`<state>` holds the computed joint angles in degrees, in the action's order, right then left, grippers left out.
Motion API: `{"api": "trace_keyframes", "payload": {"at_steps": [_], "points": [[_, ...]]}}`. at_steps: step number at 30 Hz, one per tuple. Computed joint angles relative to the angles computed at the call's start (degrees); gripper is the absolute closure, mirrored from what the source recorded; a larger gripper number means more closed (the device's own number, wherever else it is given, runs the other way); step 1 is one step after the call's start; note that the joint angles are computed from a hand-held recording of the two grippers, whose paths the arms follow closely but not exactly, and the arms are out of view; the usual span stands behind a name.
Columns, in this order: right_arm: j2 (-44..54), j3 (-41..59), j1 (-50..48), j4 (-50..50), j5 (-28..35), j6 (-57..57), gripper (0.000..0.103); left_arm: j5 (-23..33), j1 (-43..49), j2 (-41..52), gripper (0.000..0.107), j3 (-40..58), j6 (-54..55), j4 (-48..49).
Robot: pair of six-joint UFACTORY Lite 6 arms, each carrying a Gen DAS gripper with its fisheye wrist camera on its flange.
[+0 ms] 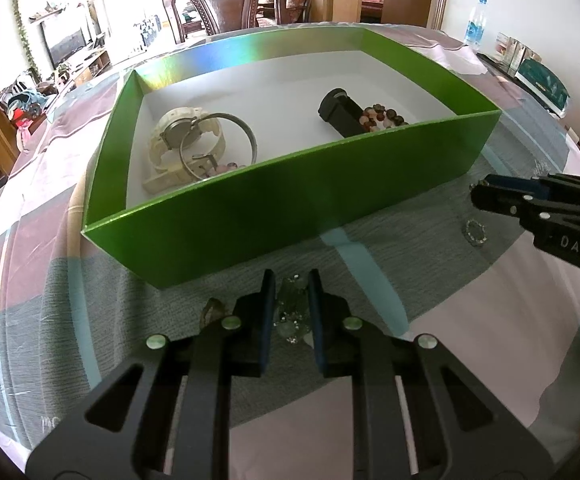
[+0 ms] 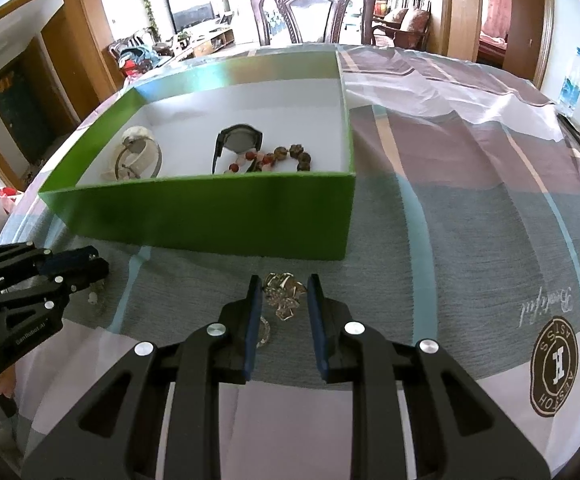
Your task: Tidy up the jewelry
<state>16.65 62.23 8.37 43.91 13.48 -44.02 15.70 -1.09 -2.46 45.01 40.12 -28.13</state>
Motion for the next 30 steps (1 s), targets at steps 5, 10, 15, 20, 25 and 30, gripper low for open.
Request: {"api": "trace_keyframes", "payload": {"at_steps": [5, 10, 15, 20, 25, 30], "points": [[-0.43, -0.13, -0.44, 2.59, -0.70, -1.51, 0.080, 1.10, 2.51, -2.35, 0.092, -0.16, 5.70, -6.14], [0.97, 1.90, -3.41, 0.96, 0.57, 3.01, 0.080, 4.27, 8.62, -3.28, 0.092, 1.85, 12.04, -13.84], [3.93, 5.09, -5.61, -1.18, 3.96, 6.72, 0.080, 7.45, 12.35, -2.13, 0.092, 3.51, 15.79, -17.64], [4.24, 5.33, -5.17, -2.11, 4.00, 7.18, 0.079, 6.84, 10.92, -1.64, 0.092, 2.62, 16.26, -16.91], [4.12, 5.22, -5.07, -2.55, 4.12, 7.69, 0.079, 6.56, 8.07, -1.13, 0.078, 1.67, 15.62, -14.40], [4.10, 5.09, -5.04, -2.82, 3.99, 7.50, 0.079, 5.26, 4.91, -0.43, 0.063, 0.55, 12.55, -10.14]]}}
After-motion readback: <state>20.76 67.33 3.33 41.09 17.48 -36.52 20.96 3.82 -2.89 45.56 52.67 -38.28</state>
